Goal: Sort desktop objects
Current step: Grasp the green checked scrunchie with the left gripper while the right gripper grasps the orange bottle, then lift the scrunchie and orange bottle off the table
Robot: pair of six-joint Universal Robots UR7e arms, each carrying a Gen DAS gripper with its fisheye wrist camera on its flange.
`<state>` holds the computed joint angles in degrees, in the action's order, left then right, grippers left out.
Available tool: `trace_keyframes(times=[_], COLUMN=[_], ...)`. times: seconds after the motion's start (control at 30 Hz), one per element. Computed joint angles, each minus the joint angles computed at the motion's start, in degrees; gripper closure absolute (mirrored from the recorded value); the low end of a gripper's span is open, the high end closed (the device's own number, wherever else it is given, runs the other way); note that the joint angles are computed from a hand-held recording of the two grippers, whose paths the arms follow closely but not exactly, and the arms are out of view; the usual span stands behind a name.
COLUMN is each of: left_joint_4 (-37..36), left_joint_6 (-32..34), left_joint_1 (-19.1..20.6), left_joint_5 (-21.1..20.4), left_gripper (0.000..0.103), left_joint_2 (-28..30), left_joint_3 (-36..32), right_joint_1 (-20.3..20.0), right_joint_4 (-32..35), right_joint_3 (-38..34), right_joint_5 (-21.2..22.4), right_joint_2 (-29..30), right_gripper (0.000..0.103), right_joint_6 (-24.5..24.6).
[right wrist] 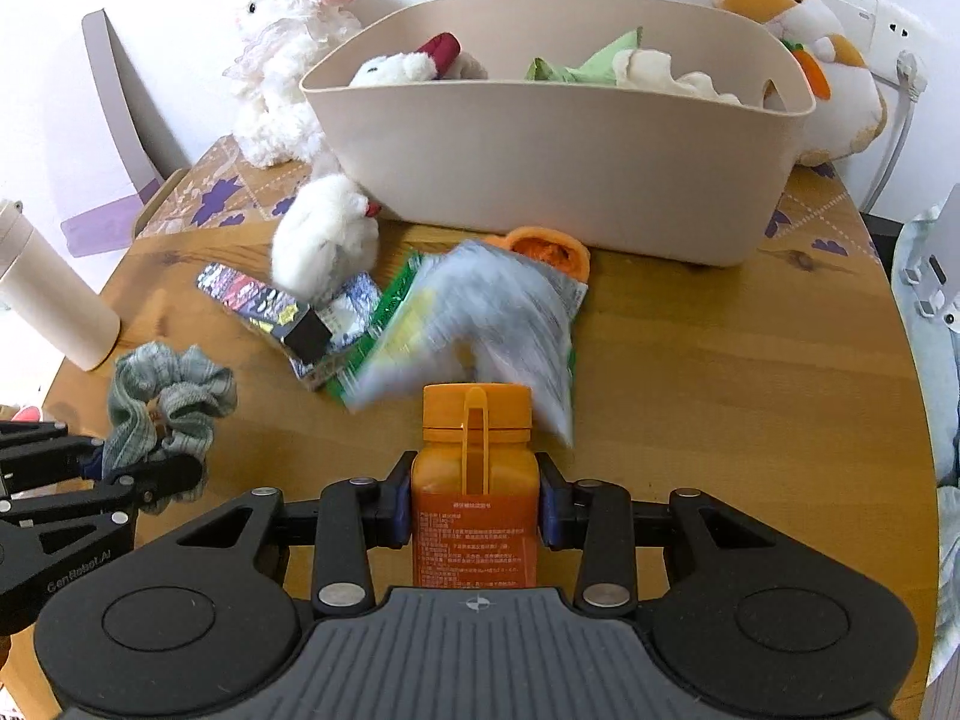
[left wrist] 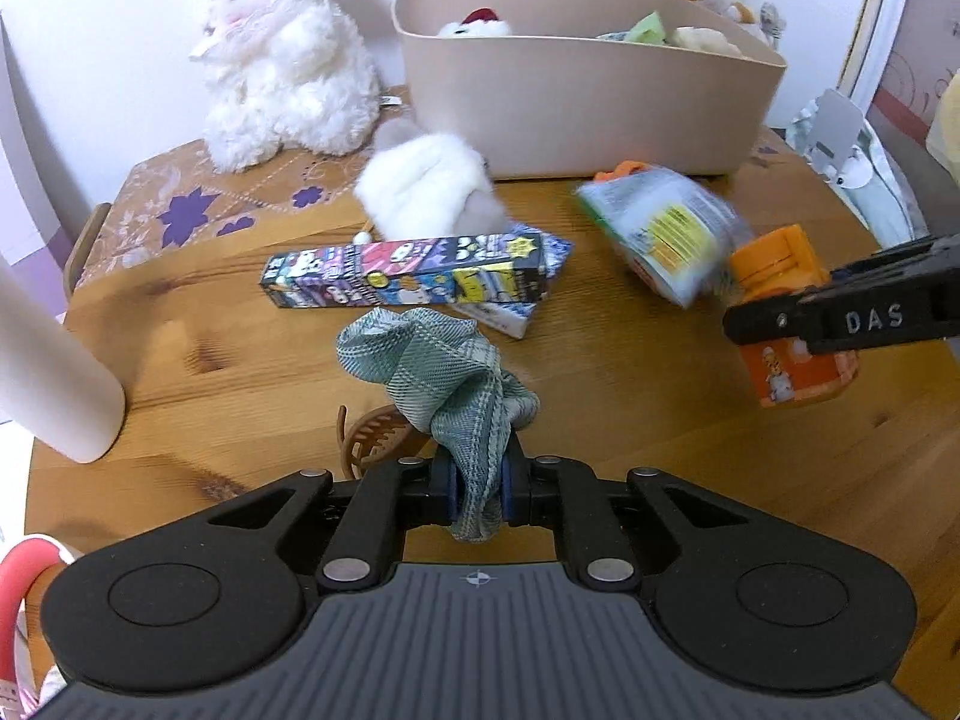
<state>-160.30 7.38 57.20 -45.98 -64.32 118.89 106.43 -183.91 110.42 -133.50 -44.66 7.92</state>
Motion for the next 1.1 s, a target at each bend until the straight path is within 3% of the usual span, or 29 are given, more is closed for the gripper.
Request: trace_keyframes(times=[0.27, 0.3, 0.37, 0.6, 0.63, 0.73, 0.77, 0.93, 1.0, 1.07, 1.1], left_joint_4=[0.6, 0.4, -0.1, -1.5, -1.4, -2.0, -2.8, -3.5, -3.9, -2.5, -1.5], left_joint_6=[-1.3, -1.4, -1.3, -1.5, -1.9, -3.8, -3.9, -4.2, -4.3, -5.1, -5.5], left_joint_1=[0.3, 0.4, 0.5, 0.1, -0.1, -0.9, -1.0, -1.0, -1.1, -0.9, -0.7], left_joint_5=[1.6, 1.9, 2.0, 1.4, 1.5, 3.0, 3.2, 3.2, 3.0, 2.2, 1.8], left_gripper=[0.088, 0.086, 0.072, 0.071, 0.068, 0.043, 0.041, 0.041, 0.052, 0.076, 0.081], left_joint_2=[1.8, 1.9, 1.8, 1.1, 0.9, 0.6, 0.5, -0.2, -0.4, -0.6, -0.7], left_joint_3=[-0.2, -0.1, 0.3, 0.8, 0.9, 1.7, 2.0, 2.4, 2.5, 2.0, 1.8], right_joint_1=[-0.3, -0.3, -0.3, -0.2, -0.1, 0.0, 0.1, 0.2, 0.3, 0.3, 0.3], right_joint_4=[0.6, 0.6, 0.4, 0.1, 0.1, 0.2, 0.2, 0.5, 0.6, 0.6, 0.6], right_joint_3=[0.9, 0.9, 1.2, 1.4, 1.4, 1.3, 1.3, 1.2, 1.3, 1.4, 1.5], right_joint_5=[-1.0, -1.0, -1.1, -1.5, -1.5, -1.6, -1.6, -1.7, -1.9, -1.9, -1.9], right_joint_2=[0.1, 0.1, 0.2, 0.2, 0.2, 0.2, 0.2, 0.0, -0.1, -0.1, -0.2], right_gripper=[0.067, 0.067, 0.067, 0.067, 0.067, 0.067, 0.067, 0.067, 0.067, 0.067, 0.067], right_joint_6=[0.7, 0.9, 1.1, 1.7, 1.7, 1.6, 1.6, 1.9, 2.1, 2.4, 2.4])
